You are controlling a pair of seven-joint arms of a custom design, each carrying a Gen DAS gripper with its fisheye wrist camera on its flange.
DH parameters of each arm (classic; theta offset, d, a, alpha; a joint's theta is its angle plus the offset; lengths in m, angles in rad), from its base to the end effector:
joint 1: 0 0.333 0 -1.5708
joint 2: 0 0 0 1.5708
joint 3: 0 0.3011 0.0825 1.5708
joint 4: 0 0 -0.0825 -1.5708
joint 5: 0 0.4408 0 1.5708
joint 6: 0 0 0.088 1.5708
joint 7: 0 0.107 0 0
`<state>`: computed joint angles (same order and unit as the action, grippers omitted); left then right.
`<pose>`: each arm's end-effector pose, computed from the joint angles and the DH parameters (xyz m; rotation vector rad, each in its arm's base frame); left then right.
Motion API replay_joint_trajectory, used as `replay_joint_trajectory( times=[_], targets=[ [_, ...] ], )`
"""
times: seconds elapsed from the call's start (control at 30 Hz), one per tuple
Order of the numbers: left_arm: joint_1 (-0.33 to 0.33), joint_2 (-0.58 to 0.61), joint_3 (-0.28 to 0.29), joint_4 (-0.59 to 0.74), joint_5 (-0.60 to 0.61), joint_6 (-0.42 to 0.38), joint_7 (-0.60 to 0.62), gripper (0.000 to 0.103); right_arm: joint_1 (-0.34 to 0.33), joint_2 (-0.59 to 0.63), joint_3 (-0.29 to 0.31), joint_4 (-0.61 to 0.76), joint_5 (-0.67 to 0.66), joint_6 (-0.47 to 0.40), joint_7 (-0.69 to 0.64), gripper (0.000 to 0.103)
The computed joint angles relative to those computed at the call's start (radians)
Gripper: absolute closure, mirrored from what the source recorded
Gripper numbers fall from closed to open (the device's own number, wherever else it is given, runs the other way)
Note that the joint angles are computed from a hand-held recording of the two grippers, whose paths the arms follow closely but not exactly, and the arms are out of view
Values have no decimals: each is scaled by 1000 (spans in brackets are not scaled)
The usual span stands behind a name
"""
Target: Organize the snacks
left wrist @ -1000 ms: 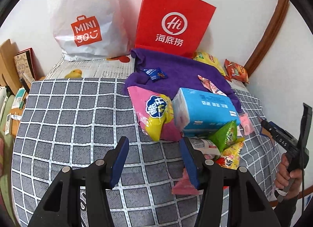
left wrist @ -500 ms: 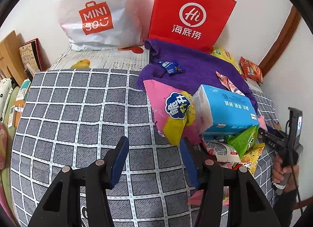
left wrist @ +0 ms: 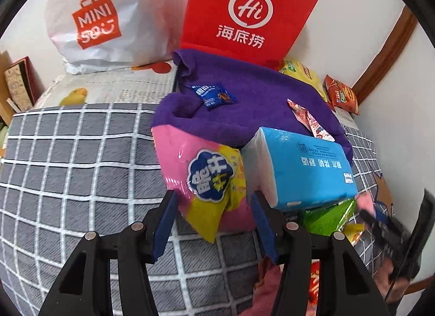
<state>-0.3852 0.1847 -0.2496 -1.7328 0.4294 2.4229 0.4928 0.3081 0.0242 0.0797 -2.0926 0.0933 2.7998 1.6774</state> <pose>0.5764 -0.4096 0.4947 -2.1485 1.7423 -0.7513 0.5988 0.2396 0.4460 -1.9358 1.5768 -0.3855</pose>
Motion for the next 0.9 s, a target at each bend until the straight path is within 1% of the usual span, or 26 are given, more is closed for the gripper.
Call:
replay_joint_trajectory(
  times=[0.07,0.23,0.33,0.4,0.47,0.57,0.67,0.73,0.8,0.83,0.9],
  targets=[
    [-1,27,1,28,-3,-20,6,48,5,-17,6,-27,29,4,-25,58],
    [-16,75,17,76,33,-29,-12,43,10,-22,12,-60,-3,13,21,56],
    [-26,103,27,115,55,-62,-30,43,11,-30,12,-74,-20,32,34,56],
    [-21,126,26,138,34,-74,-21,43,11,-26,12,-70,-23,24,37,56],
    [-16,131,27,135,17,-57,-21,44,11,-23,12,-66,-49,17,54,56],
    [-11,110,31,97,10,-8,-45,51,12,-22,11,-65,-76,14,71,55],
    [4,75,20,45,-25,42,-31,54,11,-22,10,-64,-46,17,50,56],
    [4,36,19,2,-22,60,-44,54,12,-21,10,-63,-38,18,46,56],
    [6,-7,13,-42,-19,70,-47,54,11,-23,9,-64,-86,19,88,56],
    [7,-25,9,-59,-16,72,-47,54,10,-27,9,-67,-133,20,130,56],
    [7,-55,3,-85,-5,63,-57,54,9,-37,11,-75,-183,20,171,57]
  ],
)
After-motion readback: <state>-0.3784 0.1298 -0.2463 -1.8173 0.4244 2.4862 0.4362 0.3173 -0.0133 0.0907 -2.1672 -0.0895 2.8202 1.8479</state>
